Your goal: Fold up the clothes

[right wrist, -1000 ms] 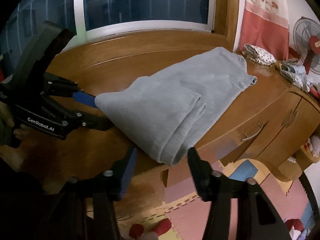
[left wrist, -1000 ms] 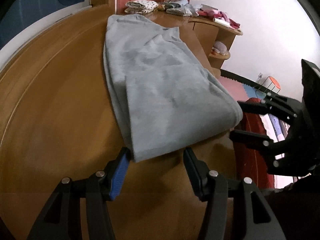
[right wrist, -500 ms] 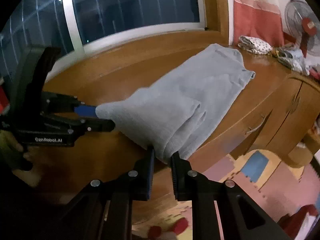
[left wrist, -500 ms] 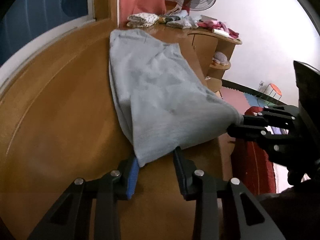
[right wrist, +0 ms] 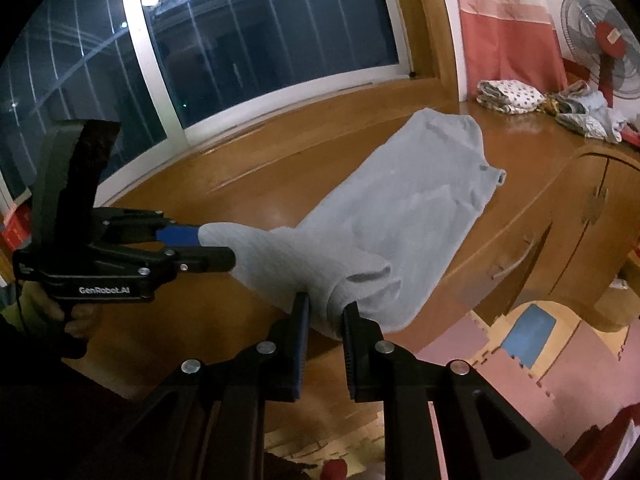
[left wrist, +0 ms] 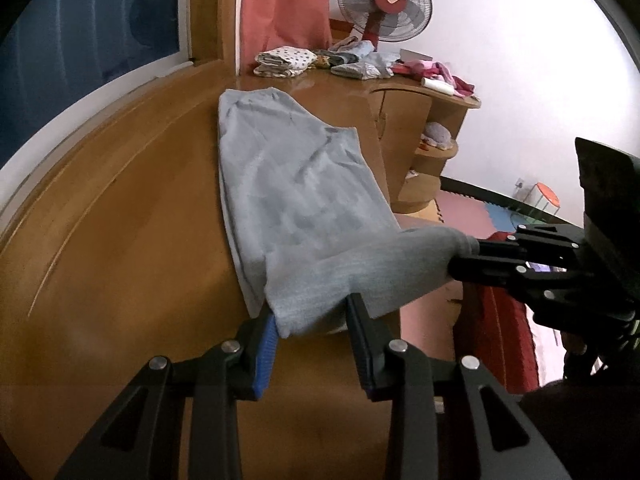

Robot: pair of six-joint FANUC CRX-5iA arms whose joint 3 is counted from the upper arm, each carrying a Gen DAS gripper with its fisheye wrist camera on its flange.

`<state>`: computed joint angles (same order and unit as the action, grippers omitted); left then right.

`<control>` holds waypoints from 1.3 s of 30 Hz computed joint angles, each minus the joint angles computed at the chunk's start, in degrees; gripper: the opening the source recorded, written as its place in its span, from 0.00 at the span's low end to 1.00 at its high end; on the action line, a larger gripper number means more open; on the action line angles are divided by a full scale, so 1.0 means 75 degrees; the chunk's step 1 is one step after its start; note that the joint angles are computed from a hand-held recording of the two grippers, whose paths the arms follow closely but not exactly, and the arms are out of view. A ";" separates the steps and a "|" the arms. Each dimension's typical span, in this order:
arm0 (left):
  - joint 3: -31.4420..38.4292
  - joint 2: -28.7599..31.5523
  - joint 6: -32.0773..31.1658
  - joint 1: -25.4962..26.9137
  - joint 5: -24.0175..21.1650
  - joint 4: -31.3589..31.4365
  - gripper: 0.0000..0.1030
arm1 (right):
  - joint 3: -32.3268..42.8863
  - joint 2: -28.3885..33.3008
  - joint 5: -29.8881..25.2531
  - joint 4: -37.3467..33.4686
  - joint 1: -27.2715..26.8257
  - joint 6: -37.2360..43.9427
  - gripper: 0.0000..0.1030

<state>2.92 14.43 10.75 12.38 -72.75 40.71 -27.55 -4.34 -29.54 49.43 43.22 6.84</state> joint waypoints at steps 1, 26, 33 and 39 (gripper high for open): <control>0.0080 0.0039 0.0078 -0.0050 0.0039 -0.0029 0.30 | 0.0064 0.0017 0.0104 -0.0150 -0.0090 0.0165 0.16; 0.2262 0.1848 0.2248 -0.1303 0.0768 -0.0725 0.30 | 0.2552 0.1739 -0.0180 -0.3534 -0.1737 0.3617 0.18; 0.2131 0.2007 0.2398 -0.1492 0.1300 -0.0979 0.32 | 0.3037 0.2251 -0.0519 -0.4366 -0.1961 0.4463 0.23; 0.2080 0.1953 0.2568 -0.1437 0.1329 -0.0970 0.37 | 0.2910 0.2102 -0.0568 -0.4177 -0.1901 0.4518 0.28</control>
